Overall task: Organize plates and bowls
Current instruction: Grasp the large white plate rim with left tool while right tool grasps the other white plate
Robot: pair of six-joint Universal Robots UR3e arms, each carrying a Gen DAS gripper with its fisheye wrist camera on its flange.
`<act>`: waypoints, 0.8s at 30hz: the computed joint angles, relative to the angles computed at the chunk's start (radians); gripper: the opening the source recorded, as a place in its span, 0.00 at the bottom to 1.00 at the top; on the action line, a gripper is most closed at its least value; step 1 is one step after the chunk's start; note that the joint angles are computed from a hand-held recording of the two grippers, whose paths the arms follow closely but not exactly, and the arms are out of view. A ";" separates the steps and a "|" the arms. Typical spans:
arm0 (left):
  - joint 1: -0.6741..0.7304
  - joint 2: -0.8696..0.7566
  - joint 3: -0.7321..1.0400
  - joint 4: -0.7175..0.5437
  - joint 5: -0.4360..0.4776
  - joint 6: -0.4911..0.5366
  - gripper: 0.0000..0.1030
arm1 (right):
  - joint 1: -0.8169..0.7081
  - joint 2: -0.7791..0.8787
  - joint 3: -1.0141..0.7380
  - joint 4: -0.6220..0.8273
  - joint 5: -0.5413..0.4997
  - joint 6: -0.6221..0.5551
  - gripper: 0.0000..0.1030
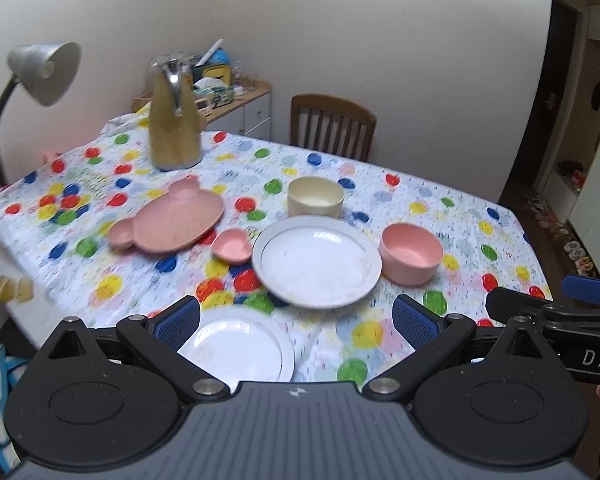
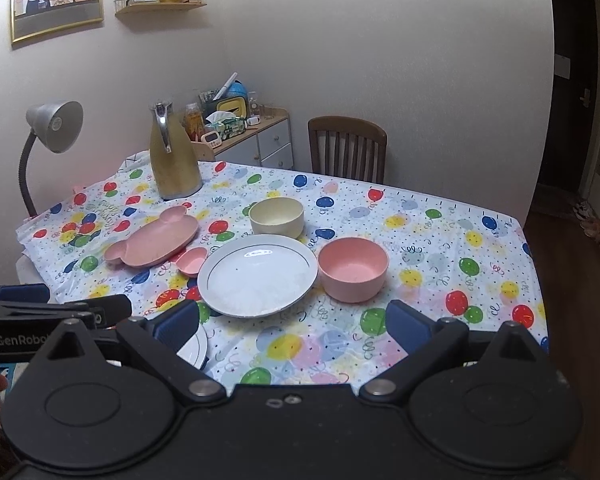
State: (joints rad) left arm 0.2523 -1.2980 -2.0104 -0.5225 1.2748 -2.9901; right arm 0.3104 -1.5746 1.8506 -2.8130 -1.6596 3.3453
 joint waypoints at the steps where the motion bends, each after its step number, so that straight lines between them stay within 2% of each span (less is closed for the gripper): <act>1: 0.013 -0.036 -0.005 0.053 -0.031 0.025 1.00 | 0.008 0.038 -0.035 0.005 -0.015 0.010 0.97; 5: 0.031 -0.208 0.077 0.120 -0.093 0.064 1.00 | 0.014 0.159 -0.152 0.034 -0.052 0.045 0.97; 11: 0.027 -0.501 0.314 0.138 -0.124 0.094 1.00 | 0.007 0.347 -0.332 0.081 -0.065 0.070 0.94; 13: 0.016 -0.595 0.405 0.130 -0.104 0.111 1.00 | 0.003 0.414 -0.393 0.089 -0.070 0.081 0.93; 18: 0.006 -0.818 0.659 0.051 -0.076 0.152 1.00 | 0.002 0.566 -0.564 0.173 -0.110 0.134 0.86; 24: -0.002 -1.071 1.037 -0.148 -0.058 0.181 1.00 | -0.018 0.730 -0.774 0.306 -0.079 0.192 0.79</act>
